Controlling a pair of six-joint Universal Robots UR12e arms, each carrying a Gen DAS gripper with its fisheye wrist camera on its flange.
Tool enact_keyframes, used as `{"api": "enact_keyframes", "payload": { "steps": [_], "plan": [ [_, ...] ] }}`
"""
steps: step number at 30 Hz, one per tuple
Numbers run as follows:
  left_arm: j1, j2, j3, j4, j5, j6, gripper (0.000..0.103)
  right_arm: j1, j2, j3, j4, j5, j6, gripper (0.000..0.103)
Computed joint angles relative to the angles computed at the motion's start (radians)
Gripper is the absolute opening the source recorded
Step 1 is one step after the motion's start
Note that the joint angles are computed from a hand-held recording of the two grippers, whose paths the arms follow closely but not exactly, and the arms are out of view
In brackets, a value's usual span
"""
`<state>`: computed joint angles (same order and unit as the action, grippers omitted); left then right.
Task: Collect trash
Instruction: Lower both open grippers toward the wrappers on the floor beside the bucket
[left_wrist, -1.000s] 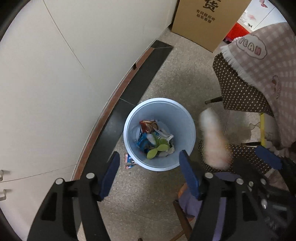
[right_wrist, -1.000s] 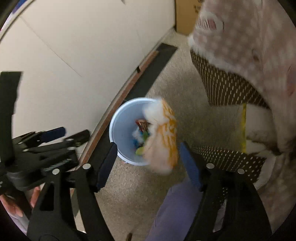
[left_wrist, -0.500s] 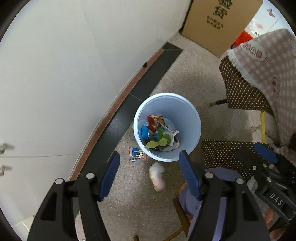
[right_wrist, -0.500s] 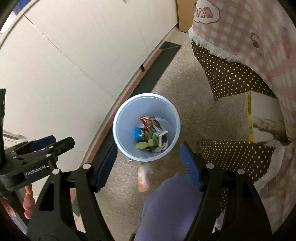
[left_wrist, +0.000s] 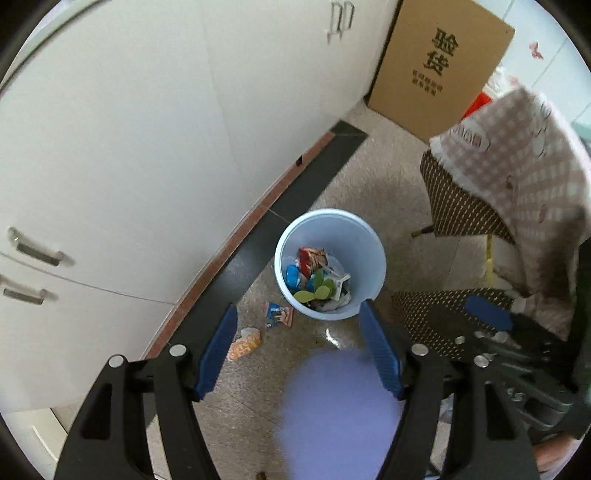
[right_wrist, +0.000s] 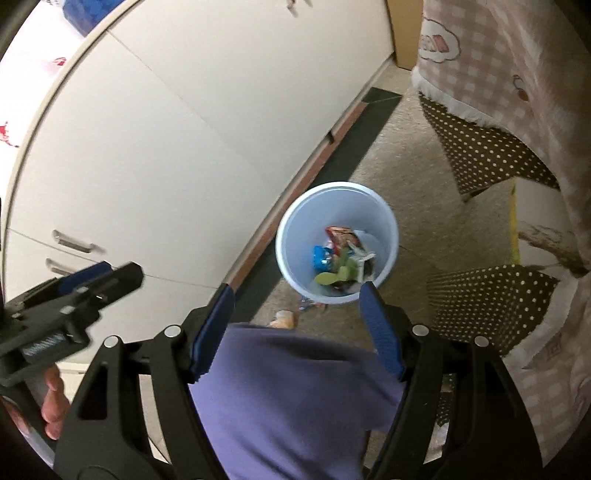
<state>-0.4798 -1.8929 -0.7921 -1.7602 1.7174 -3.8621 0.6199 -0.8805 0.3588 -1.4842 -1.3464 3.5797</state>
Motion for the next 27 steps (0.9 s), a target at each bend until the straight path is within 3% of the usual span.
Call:
{"api": "enact_keyframes", "payload": {
  "steps": [5,8,18,20,23,27],
  "plan": [
    [0.0,0.009,-0.002,-0.02,0.015,-0.031,0.071,0.007,-0.003,0.007,-0.009,0.006,-0.029,0.074],
    [0.003,0.024,-0.05,0.001,-0.013,-0.014,0.071,0.013,-0.004,0.016,-0.007,-0.003,-0.056,0.075],
    [0.077,0.118,-0.367,0.104,-0.164,0.073,0.071,0.055,-0.008,0.15,-0.074,-0.074,-0.081,0.075],
    [0.093,0.132,-0.42,0.107,-0.196,0.081,0.071,0.074,0.021,0.119,-0.029,-0.142,-0.098,0.075],
    [0.114,0.146,-0.491,0.075,-0.273,0.101,0.071,0.085,0.002,0.185,-0.065,-0.133,-0.102,0.075],
    [0.13,0.18,-0.631,0.137,-0.343,0.182,0.071,0.1,-0.066,0.376,-0.199,-0.115,-0.024,0.075]
  ]
}}
